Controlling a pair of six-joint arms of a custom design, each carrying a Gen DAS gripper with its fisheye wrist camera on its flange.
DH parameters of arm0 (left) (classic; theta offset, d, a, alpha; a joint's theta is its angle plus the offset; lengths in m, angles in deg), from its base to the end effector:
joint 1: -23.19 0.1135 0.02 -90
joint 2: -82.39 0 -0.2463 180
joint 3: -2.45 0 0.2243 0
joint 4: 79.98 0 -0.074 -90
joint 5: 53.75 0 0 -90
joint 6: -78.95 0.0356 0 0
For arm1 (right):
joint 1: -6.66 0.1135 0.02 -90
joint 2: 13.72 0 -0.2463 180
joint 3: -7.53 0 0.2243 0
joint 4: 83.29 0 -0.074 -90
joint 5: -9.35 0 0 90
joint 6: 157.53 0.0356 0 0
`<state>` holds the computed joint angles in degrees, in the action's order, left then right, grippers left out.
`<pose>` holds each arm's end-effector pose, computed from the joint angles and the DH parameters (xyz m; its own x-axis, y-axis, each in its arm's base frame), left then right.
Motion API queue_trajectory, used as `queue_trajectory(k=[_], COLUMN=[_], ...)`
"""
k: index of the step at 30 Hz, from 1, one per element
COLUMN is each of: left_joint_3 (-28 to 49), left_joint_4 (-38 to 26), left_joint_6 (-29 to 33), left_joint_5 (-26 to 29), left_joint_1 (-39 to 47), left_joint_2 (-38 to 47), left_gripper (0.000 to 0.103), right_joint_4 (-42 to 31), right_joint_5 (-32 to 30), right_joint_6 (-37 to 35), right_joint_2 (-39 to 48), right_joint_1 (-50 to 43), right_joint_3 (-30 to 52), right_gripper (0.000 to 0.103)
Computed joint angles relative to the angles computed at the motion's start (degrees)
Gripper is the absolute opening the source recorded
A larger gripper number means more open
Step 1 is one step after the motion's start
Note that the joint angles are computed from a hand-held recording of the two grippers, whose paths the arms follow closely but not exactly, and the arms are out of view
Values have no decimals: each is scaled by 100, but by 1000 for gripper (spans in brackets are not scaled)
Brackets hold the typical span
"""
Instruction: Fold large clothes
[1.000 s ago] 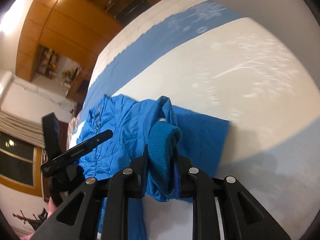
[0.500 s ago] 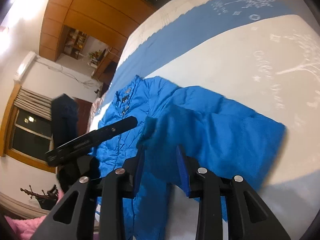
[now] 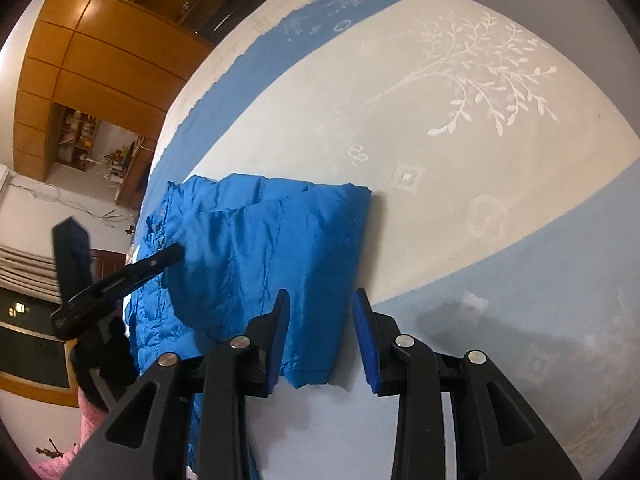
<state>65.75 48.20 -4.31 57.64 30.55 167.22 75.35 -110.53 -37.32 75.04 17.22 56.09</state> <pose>0.2369 0.0175 0.1738 -0.9454 -0.0119 -0.3256 0.0960 0.9448 -0.3134 0.2287 0.0607 0.1228 -0.9443 0.2678 -0.1911 0.0961 0.7801 0.6182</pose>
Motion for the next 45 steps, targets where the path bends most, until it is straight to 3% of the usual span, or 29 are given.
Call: queue_trajectory(k=[7,11,17,23,34,37,41,45], left_joint_3=[535,1271,2201,2830,3749,3810,4413,3921], left_joint_4=[-1322,-1897,-1716,-1111,-394,-377,-970,-764], left_joint_6=[1294,2024,2426,2497,2600,2736,2720,2832], left_joint_5=[1021,1330,998,464,-644,-503,-444,-29], left_joint_1=[1796,3045,4309,5061,5400,5499,5597,5759], left_joint_2=[-910,-774,206,1274,3606,3718,3833,2976], left_gripper=[17,16,16,16,22,24,26,28], right_joint_4=[227,220,73,-246,-1293,-1133,-1853,-2072], right_joint_5=[119,117,204,294,814,865,1387,1729], right_joint_6=[303,377,474,479,618,762,669,679], right_joint_2=[429,615,1217,2160,3804,3931,3779,3337], right_joint_1=[574,913,1697,2519,3154,3206,3400,3684], right_joint_3=[457,901,2008,3407,5085,5058,5419,5510], right_gripper=[33,33,34,33,30,29,29,33])
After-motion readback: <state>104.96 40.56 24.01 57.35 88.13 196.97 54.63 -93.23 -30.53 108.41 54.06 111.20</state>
